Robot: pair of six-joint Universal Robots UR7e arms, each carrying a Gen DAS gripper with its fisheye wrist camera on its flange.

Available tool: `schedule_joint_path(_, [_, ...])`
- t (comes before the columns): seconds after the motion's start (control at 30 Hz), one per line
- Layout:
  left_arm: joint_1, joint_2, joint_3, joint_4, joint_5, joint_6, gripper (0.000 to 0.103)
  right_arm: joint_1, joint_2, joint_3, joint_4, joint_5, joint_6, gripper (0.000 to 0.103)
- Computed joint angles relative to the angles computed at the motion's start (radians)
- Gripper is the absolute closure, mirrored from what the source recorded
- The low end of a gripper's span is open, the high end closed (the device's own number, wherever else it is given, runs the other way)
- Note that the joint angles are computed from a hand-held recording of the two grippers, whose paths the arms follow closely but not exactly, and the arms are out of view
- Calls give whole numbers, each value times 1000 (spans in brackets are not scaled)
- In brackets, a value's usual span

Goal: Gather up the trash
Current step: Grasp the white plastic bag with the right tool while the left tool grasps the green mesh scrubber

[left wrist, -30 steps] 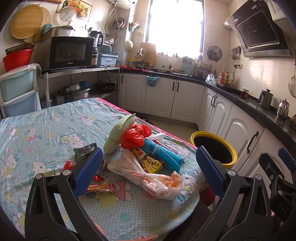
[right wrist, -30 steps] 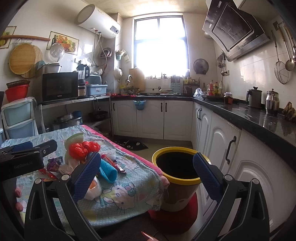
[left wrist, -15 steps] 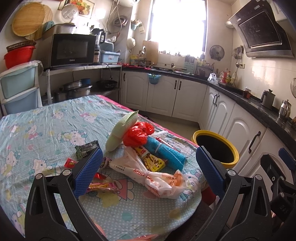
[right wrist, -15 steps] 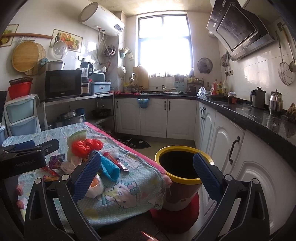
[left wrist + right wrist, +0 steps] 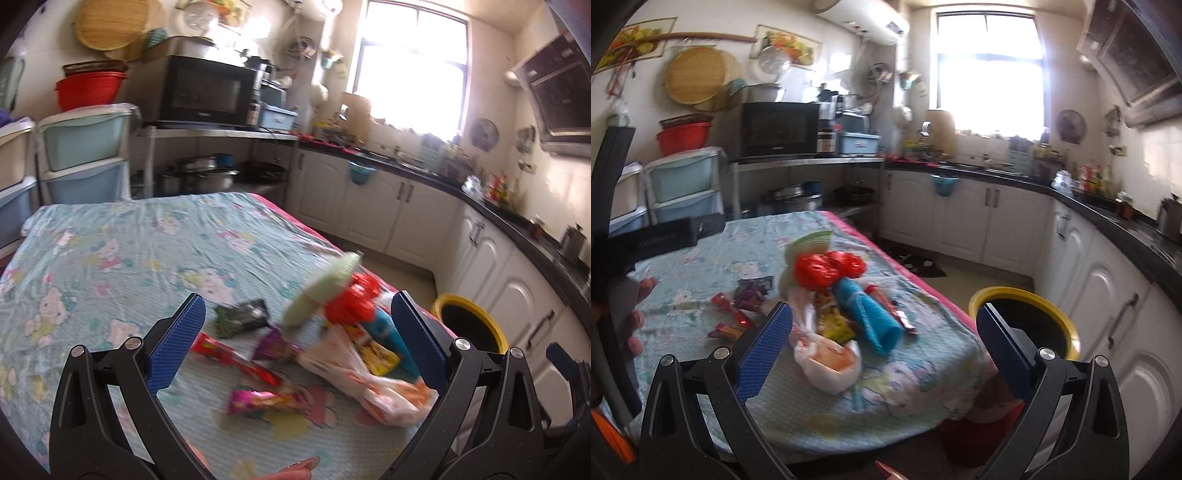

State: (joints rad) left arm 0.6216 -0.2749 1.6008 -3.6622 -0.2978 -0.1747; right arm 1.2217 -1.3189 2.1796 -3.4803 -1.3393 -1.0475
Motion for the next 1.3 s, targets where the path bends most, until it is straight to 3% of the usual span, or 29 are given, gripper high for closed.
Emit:
schedule_joint_path(0.13, [23,-18,-1,0,24,25,10,31,24,-44,103,-13,-6,6])
schedule_joint_path(0.3, [65,-58,0,163,-21,-36,10,62,75,-112,216,-100,16,6])
schedule_joint_path(0.53, [141,-60,-123,364,-206,-15,10,73,143,-176,300,-204,13,6])
schedule_joint_path(0.6, [164,-55,-166,411,-283,-2,10,70,152,-193,339,-214,21,6])
schedule_joint_path(0.83, [216,-36,-285,604,-424,-8,10,69,174,-249,476,-251,52,7])
schedule_joint_path(0.97, [243,-34,-323,701,-470,-58,11,68,181,-278,565,-266,70,32])
schedule_joint_path(1.17, [265,-31,-353,787,-501,-86,31,62,167,-271,591,-247,26,53])
schedule_joint_path(1.3, [277,-44,-348,829,-523,-111,55,60,154,-259,579,-226,-5,58])
